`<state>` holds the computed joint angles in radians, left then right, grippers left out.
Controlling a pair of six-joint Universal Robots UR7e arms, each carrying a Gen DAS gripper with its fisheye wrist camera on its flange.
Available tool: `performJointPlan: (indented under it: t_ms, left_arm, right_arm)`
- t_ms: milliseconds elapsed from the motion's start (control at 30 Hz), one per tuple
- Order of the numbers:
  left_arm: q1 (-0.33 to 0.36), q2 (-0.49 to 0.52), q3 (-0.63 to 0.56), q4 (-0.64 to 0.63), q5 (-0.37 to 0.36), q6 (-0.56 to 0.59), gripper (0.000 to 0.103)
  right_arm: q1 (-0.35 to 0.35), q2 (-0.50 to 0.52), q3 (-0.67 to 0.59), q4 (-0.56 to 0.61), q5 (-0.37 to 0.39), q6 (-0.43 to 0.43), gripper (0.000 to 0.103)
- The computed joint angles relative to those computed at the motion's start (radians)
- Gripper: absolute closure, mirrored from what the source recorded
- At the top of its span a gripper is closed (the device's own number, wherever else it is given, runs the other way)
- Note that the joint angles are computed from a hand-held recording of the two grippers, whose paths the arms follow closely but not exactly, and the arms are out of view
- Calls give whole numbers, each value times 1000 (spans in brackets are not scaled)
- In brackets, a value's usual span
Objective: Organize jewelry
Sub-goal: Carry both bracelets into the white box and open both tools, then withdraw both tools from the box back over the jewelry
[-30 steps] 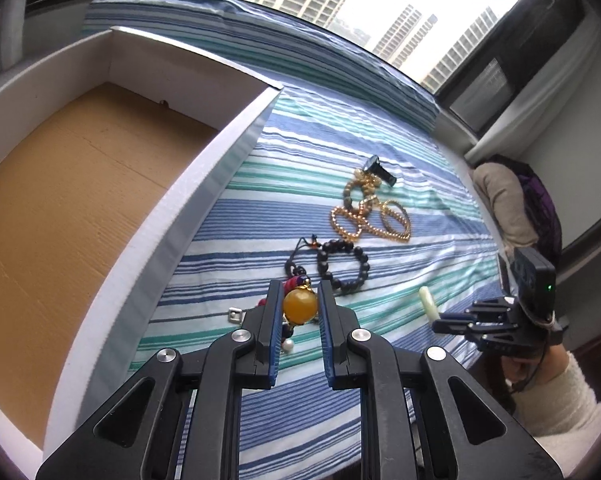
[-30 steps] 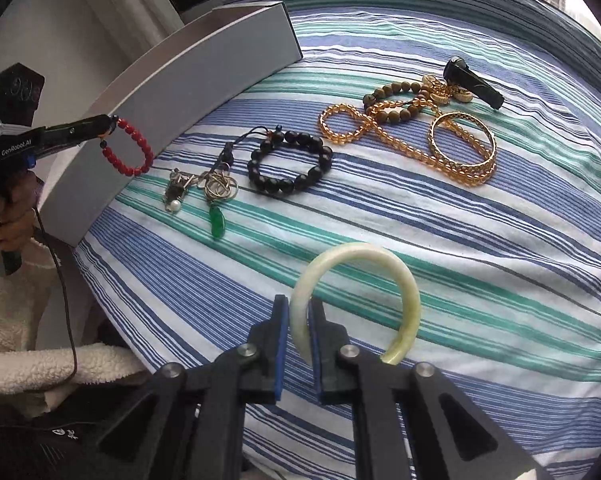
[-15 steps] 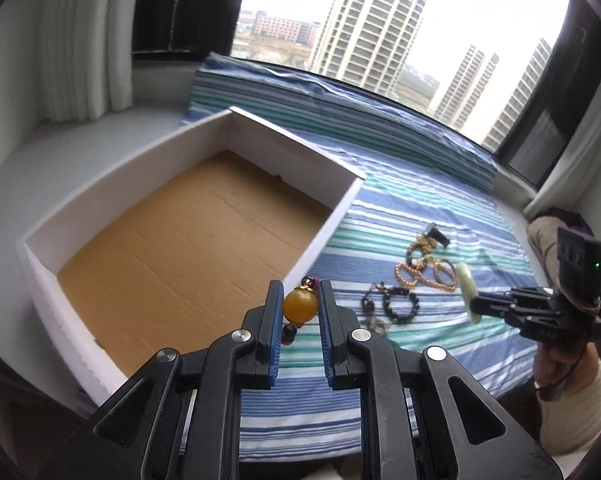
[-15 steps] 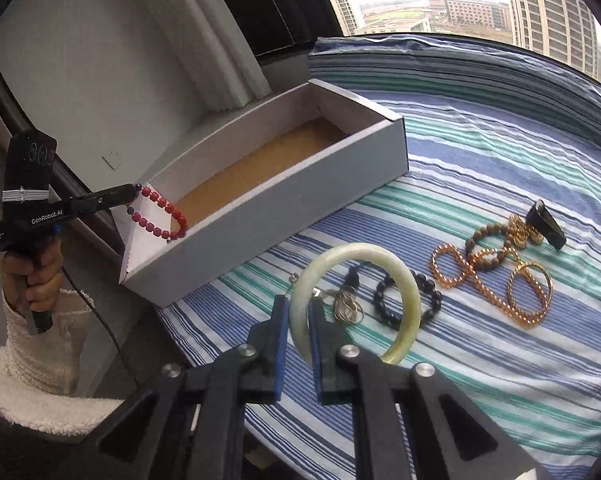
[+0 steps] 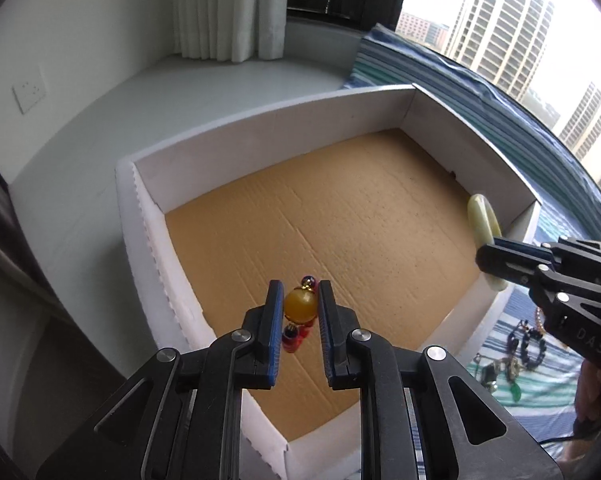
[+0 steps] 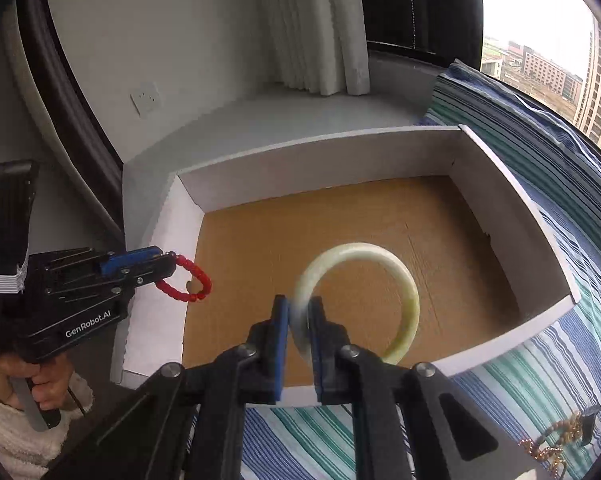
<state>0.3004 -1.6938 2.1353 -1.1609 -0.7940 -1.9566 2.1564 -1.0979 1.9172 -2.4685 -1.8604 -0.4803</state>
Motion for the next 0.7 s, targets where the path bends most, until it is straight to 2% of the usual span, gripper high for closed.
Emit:
performJointPlan:
  t_ms: [100, 233, 267, 300, 333, 367, 467, 500, 567, 633, 700]
  left_arm:
    - [43, -4, 36, -80, -4, 43, 88]
    - [58, 32, 38, -74, -6, 63, 85]
    - [55, 42, 33, -53, -5, 51, 72]
    - [47, 52, 21, -22, -7, 30, 60]
    - [34, 56, 15, 10, -3, 0, 40]
    - [11, 62, 7, 51, 5, -44, 32]
    - [-50, 88, -29, 145, 24, -123, 22]
    - [-73, 101, -45, 175, 32, -147, 19]
    - [-121, 140, -80, 236, 55, -194, 7]
    - [-165, 194, -114, 284, 83, -224, 4]
    - [-197, 236, -130, 265, 118, -197, 2]
  right_arm:
    - [12, 78, -2, -40, -68, -7, 92]
    - [8, 117, 17, -87, -102, -5, 89]
    - [10, 121, 20, -101, -108, -2, 85]
    - [9, 117, 24, -110, -103, 3, 67]
    - [6, 104, 33, -121, -91, 9, 48]
    - [6, 93, 43, -140, -80, 16, 45]
    - [8, 27, 70, -161, -61, 49, 44]
    - [10, 0, 83, -177, -63, 52, 41]
    - [20, -57, 121, -238, -100, 37, 33]
    - [30, -117, 169, -315, -155, 8, 30]
    - [29, -189, 221, -369, -192, -9, 30]
